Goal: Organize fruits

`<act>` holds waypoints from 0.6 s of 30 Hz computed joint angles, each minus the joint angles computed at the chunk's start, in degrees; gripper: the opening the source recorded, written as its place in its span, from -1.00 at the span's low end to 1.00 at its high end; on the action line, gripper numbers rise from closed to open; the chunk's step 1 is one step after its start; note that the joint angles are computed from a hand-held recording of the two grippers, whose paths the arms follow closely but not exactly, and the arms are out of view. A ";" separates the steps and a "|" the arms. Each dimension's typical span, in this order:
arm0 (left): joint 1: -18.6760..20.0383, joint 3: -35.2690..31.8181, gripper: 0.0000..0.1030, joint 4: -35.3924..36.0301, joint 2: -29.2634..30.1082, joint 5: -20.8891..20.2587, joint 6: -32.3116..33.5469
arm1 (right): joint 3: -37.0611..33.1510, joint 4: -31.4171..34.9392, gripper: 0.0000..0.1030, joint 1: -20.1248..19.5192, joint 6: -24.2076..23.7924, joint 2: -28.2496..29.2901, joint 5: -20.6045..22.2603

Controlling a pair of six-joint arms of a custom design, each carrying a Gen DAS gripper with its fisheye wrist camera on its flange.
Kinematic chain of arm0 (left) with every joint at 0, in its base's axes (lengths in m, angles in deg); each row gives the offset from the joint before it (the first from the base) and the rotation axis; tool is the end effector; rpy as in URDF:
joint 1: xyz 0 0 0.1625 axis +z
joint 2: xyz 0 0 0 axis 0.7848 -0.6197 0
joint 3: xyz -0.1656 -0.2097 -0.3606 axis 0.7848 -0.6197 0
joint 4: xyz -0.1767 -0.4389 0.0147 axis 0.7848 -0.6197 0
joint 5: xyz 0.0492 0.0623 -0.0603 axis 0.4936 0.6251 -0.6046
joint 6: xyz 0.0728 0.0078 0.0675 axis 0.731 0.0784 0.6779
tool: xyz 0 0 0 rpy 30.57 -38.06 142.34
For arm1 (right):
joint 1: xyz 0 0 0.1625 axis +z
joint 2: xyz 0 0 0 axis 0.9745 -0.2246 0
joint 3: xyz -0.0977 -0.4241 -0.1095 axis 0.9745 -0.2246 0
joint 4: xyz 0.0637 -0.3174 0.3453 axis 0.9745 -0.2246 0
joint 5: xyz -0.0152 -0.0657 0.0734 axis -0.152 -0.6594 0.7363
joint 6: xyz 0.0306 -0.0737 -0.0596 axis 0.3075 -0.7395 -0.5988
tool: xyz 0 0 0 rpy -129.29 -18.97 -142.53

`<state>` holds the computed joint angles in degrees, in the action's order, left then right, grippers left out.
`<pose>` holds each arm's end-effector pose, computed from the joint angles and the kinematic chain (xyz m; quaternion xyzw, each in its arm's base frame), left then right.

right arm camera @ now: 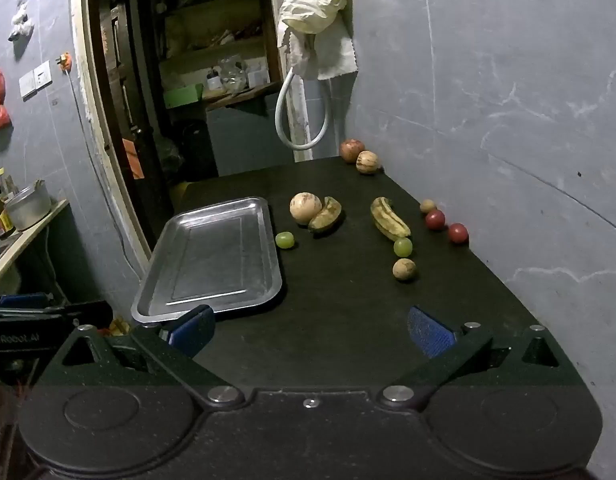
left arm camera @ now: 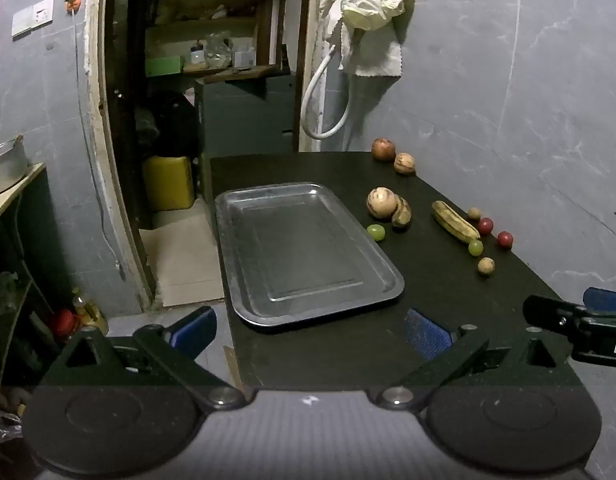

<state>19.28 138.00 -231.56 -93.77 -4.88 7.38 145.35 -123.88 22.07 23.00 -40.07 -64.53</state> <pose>-0.0958 -0.8250 0.1533 0.2913 0.8564 -0.3470 0.2478 0.1948 -0.7510 0.0420 0.0627 -0.8117 0.4779 0.3298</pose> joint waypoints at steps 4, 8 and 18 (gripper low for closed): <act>-0.02 -0.02 0.99 0.08 -0.01 0.12 0.03 | 0.23 -0.61 0.99 -0.19 -0.27 -0.02 0.22; 0.09 0.52 0.99 -0.51 0.00 0.13 0.10 | 0.63 -0.76 0.99 -0.38 -0.14 -0.23 0.49; -0.27 1.10 0.99 0.13 -0.15 1.07 -0.40 | 1.29 -0.95 0.99 -0.50 0.21 -0.62 0.81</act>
